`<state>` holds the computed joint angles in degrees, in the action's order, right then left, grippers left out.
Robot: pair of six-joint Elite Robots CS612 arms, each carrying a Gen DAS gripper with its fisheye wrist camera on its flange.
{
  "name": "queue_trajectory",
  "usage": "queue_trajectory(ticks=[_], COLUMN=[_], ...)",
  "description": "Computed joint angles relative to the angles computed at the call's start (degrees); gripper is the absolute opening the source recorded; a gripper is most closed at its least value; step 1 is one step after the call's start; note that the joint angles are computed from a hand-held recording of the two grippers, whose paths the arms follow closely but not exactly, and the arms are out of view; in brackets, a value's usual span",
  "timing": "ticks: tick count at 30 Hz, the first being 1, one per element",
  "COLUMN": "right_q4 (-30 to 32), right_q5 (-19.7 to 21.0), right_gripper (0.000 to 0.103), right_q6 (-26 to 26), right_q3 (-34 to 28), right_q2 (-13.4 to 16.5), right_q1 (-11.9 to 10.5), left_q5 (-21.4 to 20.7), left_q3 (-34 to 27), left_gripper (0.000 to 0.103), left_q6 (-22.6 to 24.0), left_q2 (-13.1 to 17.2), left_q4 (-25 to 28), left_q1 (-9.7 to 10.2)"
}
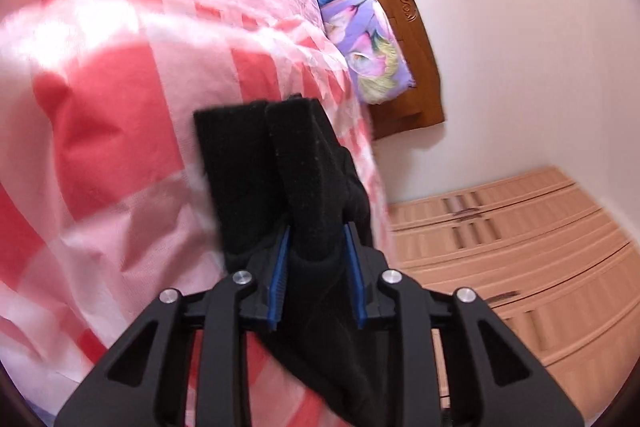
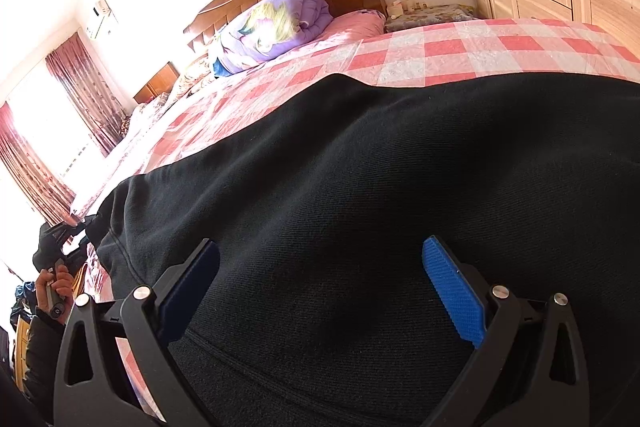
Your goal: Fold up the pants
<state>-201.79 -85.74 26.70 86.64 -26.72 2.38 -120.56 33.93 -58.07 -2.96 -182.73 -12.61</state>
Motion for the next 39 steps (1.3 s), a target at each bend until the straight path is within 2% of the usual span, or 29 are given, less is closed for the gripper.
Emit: queue_trajectory(ticks=[2, 4, 6, 8, 9, 10, 11, 12, 13, 14, 15, 16, 17, 18, 19, 23, 25, 27, 29, 31, 33, 35, 36, 38, 39], right_q4=[-0.4, -0.7, 0.0, 2.5, 3.3, 2.3, 1.3, 0.4, 0.1, -0.1, 0.1, 0.4, 0.7, 1.4, 2.5, 4.7, 4.9, 4.5, 4.3, 4.5, 4.5, 4.3, 4.2, 3.8, 3.9], right_q5=[0.4, 0.7, 0.1, -2.5, -3.3, -2.0, -1.1, -1.0, -1.4, -1.6, -0.9, 0.2, 0.9, 1.5, 1.7, 1.3, 1.1, 1.4, 1.4, 1.2, 0.8, 0.8, 1.0, 1.5, 1.6], right_gripper=[0.098, 0.098, 0.098, 0.098, 0.098, 0.098, 0.098, 0.098, 0.098, 0.098, 0.098, 0.098, 0.098, 0.098, 0.098, 0.098, 0.098, 0.098, 0.098, 0.099, 0.099, 0.099, 0.099, 0.099, 0.099], right_q6=[0.2, 0.4, 0.2, -0.5, -1.3, -3.3, -4.9, -7.5, -9.3, -11.6, -12.1, -11.6, -10.9, -10.2, -9.5, -8.5, -7.2, -6.2, -5.8, -5.9, -6.4, -6.3, -6.1, -5.6, -5.6], right_q3=[0.1, 0.1, 0.1, 0.3, 0.4, 0.4, 0.4, 0.3, 0.1, -0.3, -0.7, -1.1, -1.4, -1.8, -2.1, -2.2, -2.0, -1.9, -1.9, -2.1, -2.0, -1.8, -1.7, -1.6, -1.6], right_q2=[0.1, 0.1, -0.1, -0.9, -1.3, -1.4, -1.5, -1.7, -1.8, -1.8, -1.7, -1.6, -1.4, -1.2, -1.0, -0.6, -0.4, -0.2, -0.1, 0.0, 0.0, 0.0, 0.0, 0.0, 0.0], right_q1=[-0.1, -0.2, -0.1, 0.6, 1.0, 1.3, 1.6, 2.2, 2.7, 3.3, 3.5, 3.5, 3.5, 3.4, 3.4, 3.4, 3.2, 3.1, 3.0, 3.1, 3.3, 3.3, 3.2, 3.1, 3.0], left_q5=[4.6, 8.1, 9.4, 9.2, 8.9, 8.3, 9.7, 13.5, 15.9, 15.9, 13.6, 8.8, 4.4, 2.4, 2.1, -0.8, -0.5, -2.2, -2.7, -2.9, -4.5, -6.1, -5.7, -1.7, 0.6], left_q3=[4.9, 7.3, 8.7, 8.1, 6.8, 7.5, 9.3, 12.9, 16.6, 18.0, 17.4, 14.7, 11.7, 9.9, 8.9, 2.3, 1.4, -0.1, -0.1, -0.3, -4.7, -8.3, -8.4, -4.2, -2.6], left_gripper=[0.019, 0.018, 0.018, 0.023, 0.028, 0.047, 0.066, 0.094, 0.097, 0.097, 0.097, 0.097, 0.097, 0.096, 0.096, 0.095, 0.095, 0.096, 0.095, 0.091, 0.086, 0.085, 0.081, 0.048, 0.027], left_q6=[6.1, 7.7, 9.7, 14.0, 13.7, 12.8, 11.7, 11.4, 10.9, 10.0, 7.6, 4.0, -1.5, -4.6, -5.4, -6.2, -2.2, 0.7, 2.3, 2.2, -0.3, 0.8, 2.6, 9.4, 10.3], left_q2=[-3.3, -5.1, -6.1, -6.3, -5.6, -5.8, -6.7, -8.9, -10.7, -11.1, -10.4, -8.5, -6.3, -5.0, -4.4, -0.9, -1.1, -0.7, -1.0, -0.9, 1.6, 3.4, 3.2, 0.3, -0.6], left_q4=[0.4, 1.5, 4.2, 9.5, 10.0, 8.6, 6.6, 5.6, 3.3, 0.4, -2.0, -3.3, -5.3, -5.7, -5.1, -2.7, 2.0, 6.4, 7.5, 7.1, 7.4, 10.3, 11.9, 14.0, 14.5], left_q1=[-0.94, -1.33, -1.44, -1.67, -1.67, -1.51, -1.62, -1.70, -1.54, -1.33, -1.06, -0.36, 0.34, 0.70, 0.76, 0.56, 0.12, -0.04, -0.20, -0.11, 0.23, 0.23, 0.07, -0.68, -0.94])
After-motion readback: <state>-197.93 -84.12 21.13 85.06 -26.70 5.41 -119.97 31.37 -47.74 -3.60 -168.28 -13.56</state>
